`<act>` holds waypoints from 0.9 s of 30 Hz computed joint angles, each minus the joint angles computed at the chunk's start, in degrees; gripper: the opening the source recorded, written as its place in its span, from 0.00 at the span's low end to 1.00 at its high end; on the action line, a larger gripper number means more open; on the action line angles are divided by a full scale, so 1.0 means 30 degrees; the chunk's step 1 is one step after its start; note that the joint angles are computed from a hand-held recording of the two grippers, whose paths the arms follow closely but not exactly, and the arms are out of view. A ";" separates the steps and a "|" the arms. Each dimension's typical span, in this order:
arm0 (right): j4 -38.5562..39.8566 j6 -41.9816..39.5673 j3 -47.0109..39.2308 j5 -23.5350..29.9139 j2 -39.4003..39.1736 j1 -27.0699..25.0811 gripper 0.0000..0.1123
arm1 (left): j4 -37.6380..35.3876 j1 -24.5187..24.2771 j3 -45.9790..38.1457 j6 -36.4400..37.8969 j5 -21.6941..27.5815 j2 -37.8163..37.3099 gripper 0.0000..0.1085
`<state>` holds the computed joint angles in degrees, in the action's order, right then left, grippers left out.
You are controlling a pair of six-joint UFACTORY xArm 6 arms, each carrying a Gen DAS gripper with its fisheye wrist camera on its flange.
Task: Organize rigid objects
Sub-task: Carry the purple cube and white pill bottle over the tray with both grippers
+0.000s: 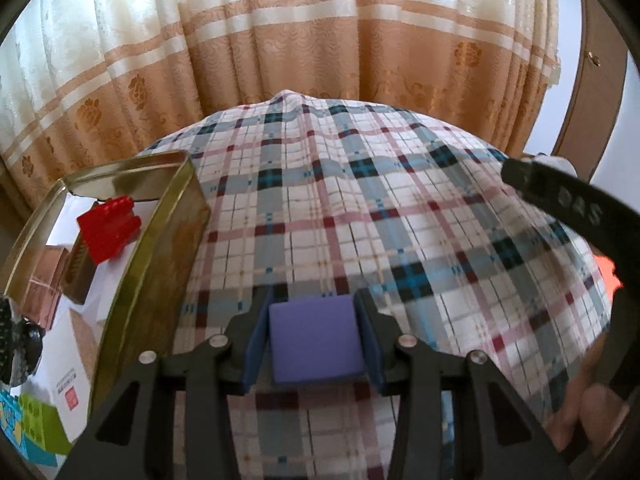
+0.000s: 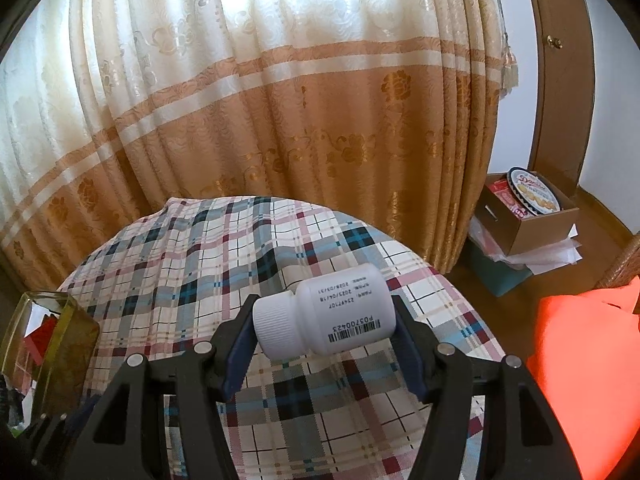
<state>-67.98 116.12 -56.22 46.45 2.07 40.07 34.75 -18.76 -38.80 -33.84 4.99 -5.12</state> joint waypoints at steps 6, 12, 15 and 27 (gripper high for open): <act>0.0445 -0.0280 -0.0411 0.0781 0.0272 0.0717 0.57 | -0.0780 0.0074 0.1341 0.0960 -0.0367 -0.1119 0.38; 0.0836 -0.0129 -0.0809 0.0944 0.0617 0.1402 0.57 | -0.1330 0.0332 0.2368 0.1647 -0.0754 -0.2285 0.38; 0.1007 -0.0118 -0.0921 0.1216 0.0651 0.1677 0.57 | -0.1978 0.0390 0.2874 0.2321 -0.0993 -0.2881 0.38; 0.1124 -0.0003 -0.1451 0.2951 0.0631 0.3733 0.57 | -0.7236 0.0083 0.4497 0.7104 -0.1299 -0.4614 0.38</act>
